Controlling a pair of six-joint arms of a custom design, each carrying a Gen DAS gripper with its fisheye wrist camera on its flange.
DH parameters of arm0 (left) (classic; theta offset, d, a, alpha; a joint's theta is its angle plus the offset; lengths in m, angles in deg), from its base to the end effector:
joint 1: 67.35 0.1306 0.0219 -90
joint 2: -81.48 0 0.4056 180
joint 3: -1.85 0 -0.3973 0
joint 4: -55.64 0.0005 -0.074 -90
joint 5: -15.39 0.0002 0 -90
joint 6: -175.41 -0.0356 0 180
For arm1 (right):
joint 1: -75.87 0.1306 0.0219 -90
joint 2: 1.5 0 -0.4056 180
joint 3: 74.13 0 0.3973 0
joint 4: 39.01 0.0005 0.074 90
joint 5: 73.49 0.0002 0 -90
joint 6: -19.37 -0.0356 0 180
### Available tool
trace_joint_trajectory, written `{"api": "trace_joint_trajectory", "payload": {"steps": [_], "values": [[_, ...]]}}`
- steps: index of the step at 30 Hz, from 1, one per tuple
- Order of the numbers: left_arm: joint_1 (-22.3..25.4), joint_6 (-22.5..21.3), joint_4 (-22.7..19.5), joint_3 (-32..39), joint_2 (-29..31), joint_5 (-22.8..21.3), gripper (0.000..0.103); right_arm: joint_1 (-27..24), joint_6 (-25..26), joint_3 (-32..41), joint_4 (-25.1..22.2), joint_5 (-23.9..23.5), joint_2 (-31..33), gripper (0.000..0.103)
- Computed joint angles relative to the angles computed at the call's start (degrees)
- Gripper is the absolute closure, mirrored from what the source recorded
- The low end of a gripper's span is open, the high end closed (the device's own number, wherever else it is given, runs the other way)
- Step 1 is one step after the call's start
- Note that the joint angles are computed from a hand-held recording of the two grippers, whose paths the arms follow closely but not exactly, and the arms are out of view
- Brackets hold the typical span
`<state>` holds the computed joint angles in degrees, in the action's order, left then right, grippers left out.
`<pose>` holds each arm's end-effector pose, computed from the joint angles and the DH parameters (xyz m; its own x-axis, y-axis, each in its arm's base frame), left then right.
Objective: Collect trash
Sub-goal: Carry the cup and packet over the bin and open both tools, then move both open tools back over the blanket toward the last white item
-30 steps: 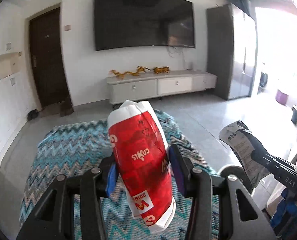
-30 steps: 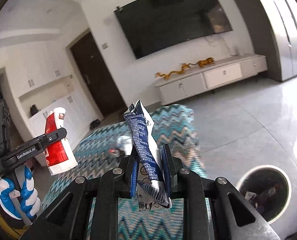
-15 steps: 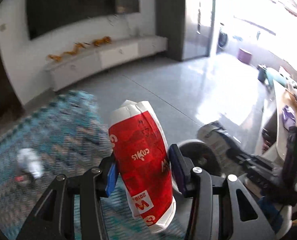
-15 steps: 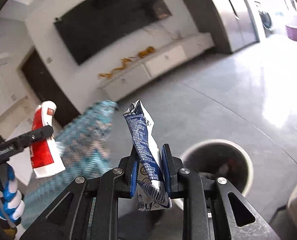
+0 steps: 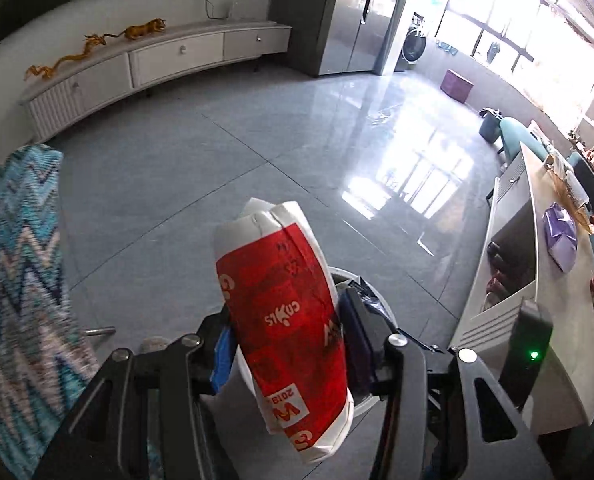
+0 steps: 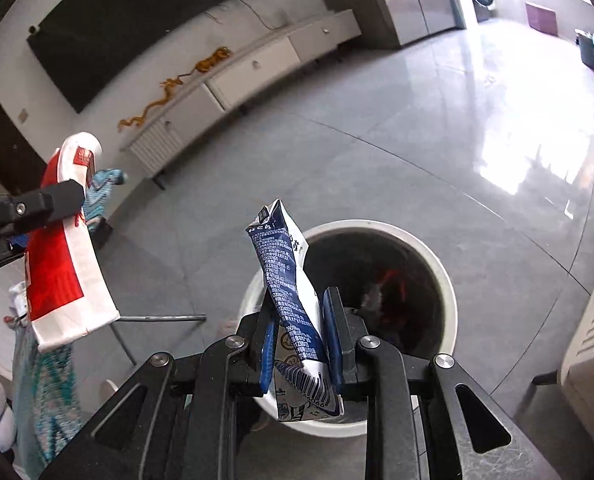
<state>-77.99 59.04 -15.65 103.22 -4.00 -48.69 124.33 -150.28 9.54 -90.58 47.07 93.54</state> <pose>0.4824 -0.1070 0.4866 -0.6383 0.5264 -0.5617 0.7087 0.6868 -0.1617 0.3418 0.3578 0.3630 -0.5892 0.6123 -0.5271 0.4927 0.7894 0.3662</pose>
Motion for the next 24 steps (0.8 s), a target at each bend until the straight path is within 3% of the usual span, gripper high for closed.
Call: {"api": "trace_joint_trajectory", "payload": {"steps": [2, 3, 4, 6, 12, 16, 20, 24], "values": [[-0.11, 0.52, -0.47, 0.62, 1.15, 0.56, 0.049, -0.36, -0.02, -0.70, -0.11, -0.13, -0.21, 0.077], [-0.18, 0.77, -0.63, 0.77, 1.43, 0.78, 0.043, -0.48, -0.03, -0.70, -0.11, -0.19, -0.10, 0.072], [-0.08, 0.95, -0.55, 0.77, 1.49, 1.22, 0.041, -0.53, -0.29, -0.59, -0.60, -0.17, 0.09, 0.062], [0.29, 0.50, -1.28, 1.12, 1.68, 1.97, 0.038, -0.46, -0.78, -0.58, -0.77, 0.07, 0.03, 0.055], [2.48, -1.04, -1.43, 1.31, -0.14, 2.55, 0.038, 1.08, -2.53, 1.39, -2.68, 2.23, 0.21, 0.054], [5.42, -1.70, 1.46, -0.23, -3.41, 2.42, 0.038, 2.49, -2.35, 4.74, -5.93, 5.31, 0.65, 0.045], [9.59, -1.37, 7.55, -2.31, -7.37, 3.31, 0.038, 4.04, -1.22, 10.39, -10.51, 8.88, 2.21, 0.042], [15.11, -0.12, 12.69, -3.18, -10.36, 6.14, 0.038, 6.34, -0.11, 18.06, -15.49, 14.12, 4.77, 0.031]]}}
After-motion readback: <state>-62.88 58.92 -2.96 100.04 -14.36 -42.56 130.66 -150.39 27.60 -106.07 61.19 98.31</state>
